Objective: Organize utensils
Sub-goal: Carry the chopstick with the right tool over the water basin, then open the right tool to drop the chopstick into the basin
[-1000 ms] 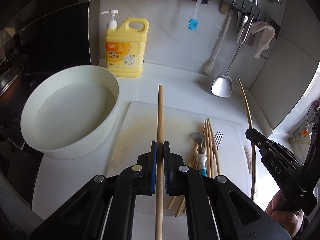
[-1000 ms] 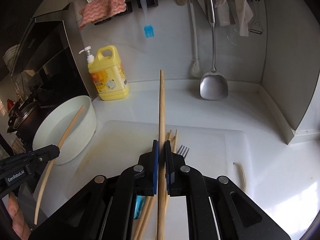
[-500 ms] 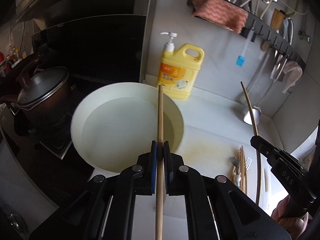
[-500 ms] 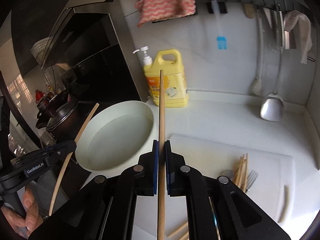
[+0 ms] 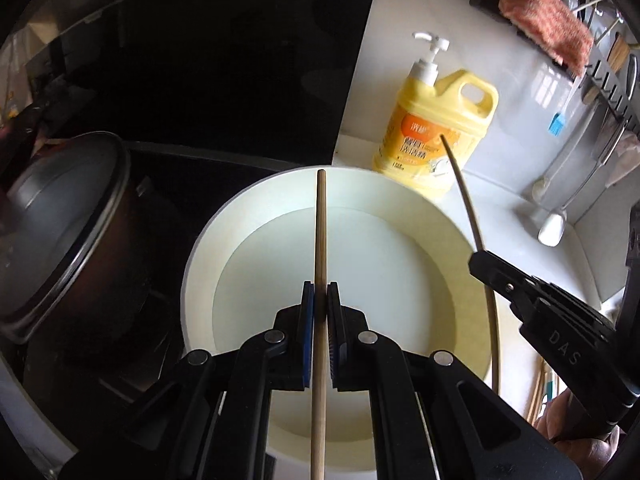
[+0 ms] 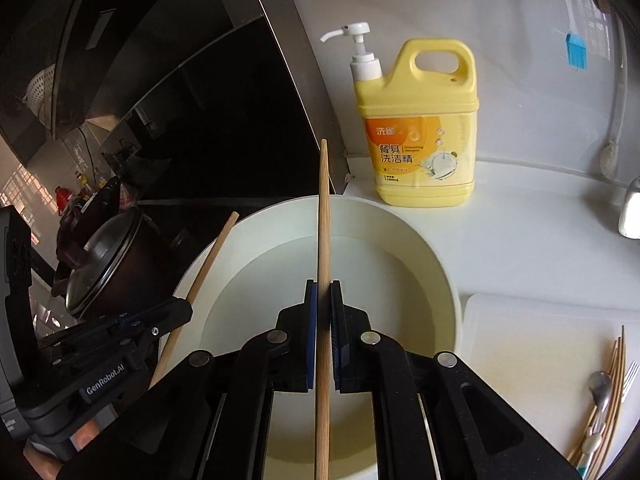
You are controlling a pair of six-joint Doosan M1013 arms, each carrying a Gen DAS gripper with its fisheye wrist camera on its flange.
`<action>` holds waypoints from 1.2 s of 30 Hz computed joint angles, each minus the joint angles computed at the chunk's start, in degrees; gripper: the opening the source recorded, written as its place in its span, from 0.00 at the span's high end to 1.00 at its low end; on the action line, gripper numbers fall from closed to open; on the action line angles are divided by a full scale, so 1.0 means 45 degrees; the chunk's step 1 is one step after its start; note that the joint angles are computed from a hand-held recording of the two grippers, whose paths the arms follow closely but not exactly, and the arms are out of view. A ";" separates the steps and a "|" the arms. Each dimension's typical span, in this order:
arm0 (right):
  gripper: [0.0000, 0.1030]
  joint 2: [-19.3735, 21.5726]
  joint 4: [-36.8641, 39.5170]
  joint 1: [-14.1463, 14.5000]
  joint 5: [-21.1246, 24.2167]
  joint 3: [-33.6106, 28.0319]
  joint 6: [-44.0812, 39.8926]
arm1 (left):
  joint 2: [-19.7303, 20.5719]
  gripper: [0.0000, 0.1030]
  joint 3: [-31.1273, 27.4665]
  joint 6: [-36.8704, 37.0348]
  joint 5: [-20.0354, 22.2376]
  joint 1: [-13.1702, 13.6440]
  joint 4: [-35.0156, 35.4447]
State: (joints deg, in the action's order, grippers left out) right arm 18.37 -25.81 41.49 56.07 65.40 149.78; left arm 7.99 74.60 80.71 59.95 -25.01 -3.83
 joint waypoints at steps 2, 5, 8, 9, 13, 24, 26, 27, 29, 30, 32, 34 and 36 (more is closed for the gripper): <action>0.94 0.0339 0.0486 -0.0134 0.0193 -0.0294 -0.0095 | 0.0251 0.93 -0.0095 0.0326 0.0208 0.0137 -0.0344; 0.94 0.0748 0.1323 -0.0324 0.0530 -0.0609 -0.0366 | 0.0518 0.93 -0.0130 0.0505 0.0401 0.0260 -0.0652; 0.94 0.1074 0.2063 -0.0514 0.0948 -0.0866 -0.0782 | 0.0727 0.93 -0.0143 0.0448 0.0449 0.0277 -0.0743; 0.94 0.1176 0.2337 -0.0580 0.1125 -0.0973 -0.0947 | 0.0790 0.93 -0.0158 0.0403 0.0486 0.0257 -0.0692; 0.94 0.1577 0.3212 -0.0788 0.2029 -0.1500 -0.1314 | 0.0996 0.93 -0.0234 0.0222 0.0654 0.0221 -0.0702; 0.94 0.2052 0.4271 -0.0993 0.3545 -0.2152 -0.1914 | 0.1479 0.93 -0.0596 -0.0119 0.1206 0.0048 -0.0346; 0.94 0.2086 0.4262 -0.0990 0.3646 -0.2211 -0.1988 | 0.1584 0.93 -0.0694 -0.0159 0.1312 0.0008 -0.0242; 0.94 0.2105 0.4262 -0.0994 0.3707 -0.2248 -0.2028 | 0.1625 0.93 -0.0733 -0.0161 0.1369 0.0001 -0.0209; 0.94 0.2130 0.4256 -0.0997 0.3797 -0.2301 -0.2076 | 0.1680 0.93 -0.0780 -0.0115 0.1465 0.0010 -0.0210; 0.94 0.2115 0.4249 -0.0985 0.3824 -0.2299 -0.2077 | 0.1700 0.93 -0.0792 -0.0091 0.1490 0.0011 -0.0223; 0.94 0.2111 0.4225 -0.0972 0.3855 -0.2307 -0.2089 | 0.1746 0.93 -0.0828 -0.0039 0.1596 0.0009 -0.0232; 0.93 0.2087 0.4214 -0.0961 0.3847 -0.2280 -0.2071 | 0.1775 0.92 -0.0859 -0.0115 0.1700 0.0018 -0.0240; 0.89 0.2076 0.4064 -0.0937 0.3856 -0.2300 -0.1986 | 0.1723 0.87 -0.0835 -0.0305 0.1696 0.0024 -0.0091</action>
State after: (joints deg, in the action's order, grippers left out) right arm 27.71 -7.53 37.28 73.43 55.05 140.85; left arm 15.75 70.84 79.33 67.58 -24.90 -4.24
